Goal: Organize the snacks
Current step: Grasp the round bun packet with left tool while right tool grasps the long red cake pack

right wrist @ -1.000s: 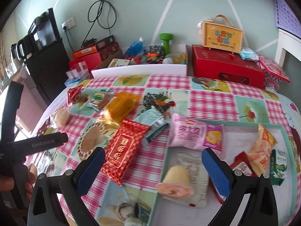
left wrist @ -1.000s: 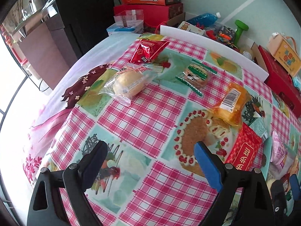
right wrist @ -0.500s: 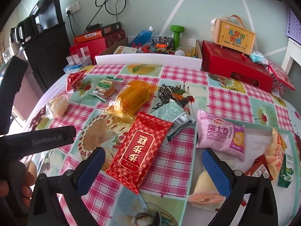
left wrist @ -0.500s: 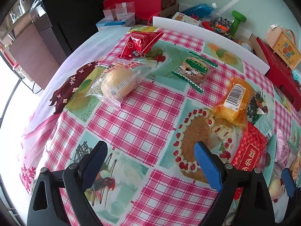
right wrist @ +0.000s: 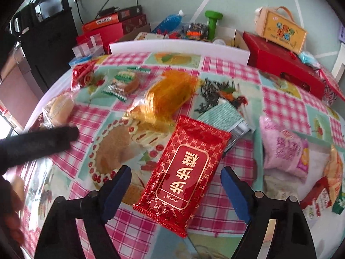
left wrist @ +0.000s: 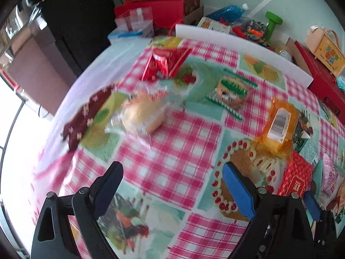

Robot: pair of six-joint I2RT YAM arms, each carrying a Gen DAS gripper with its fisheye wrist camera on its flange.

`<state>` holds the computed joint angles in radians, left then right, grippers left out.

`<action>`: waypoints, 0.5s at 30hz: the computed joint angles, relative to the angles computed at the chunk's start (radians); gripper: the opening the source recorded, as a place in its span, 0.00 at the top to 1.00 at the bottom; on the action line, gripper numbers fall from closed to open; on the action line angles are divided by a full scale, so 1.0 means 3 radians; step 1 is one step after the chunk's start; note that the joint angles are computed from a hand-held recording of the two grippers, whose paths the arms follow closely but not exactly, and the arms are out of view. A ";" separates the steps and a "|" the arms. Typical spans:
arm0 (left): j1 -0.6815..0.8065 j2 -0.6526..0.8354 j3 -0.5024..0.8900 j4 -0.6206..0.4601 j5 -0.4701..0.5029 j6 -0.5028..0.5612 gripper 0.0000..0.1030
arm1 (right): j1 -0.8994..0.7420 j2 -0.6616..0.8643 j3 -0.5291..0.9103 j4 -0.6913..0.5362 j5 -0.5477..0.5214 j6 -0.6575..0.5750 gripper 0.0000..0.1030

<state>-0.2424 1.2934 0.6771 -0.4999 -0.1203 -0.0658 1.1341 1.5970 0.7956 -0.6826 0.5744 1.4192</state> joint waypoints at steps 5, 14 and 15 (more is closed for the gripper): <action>0.0273 0.0070 0.0293 0.0071 0.0004 0.0545 0.09 | -0.0053 0.0106 -0.0003 0.0097 -0.0094 -0.0041 0.22; 0.0830 0.1071 0.0856 0.0224 0.0662 0.1072 0.09 | -0.0077 0.0066 -0.0063 0.0137 -0.0126 -0.0031 0.35; 0.0859 0.1173 0.0898 0.0200 0.0727 0.1088 0.09 | -0.0071 0.0057 -0.0068 0.0134 -0.0126 -0.0022 0.37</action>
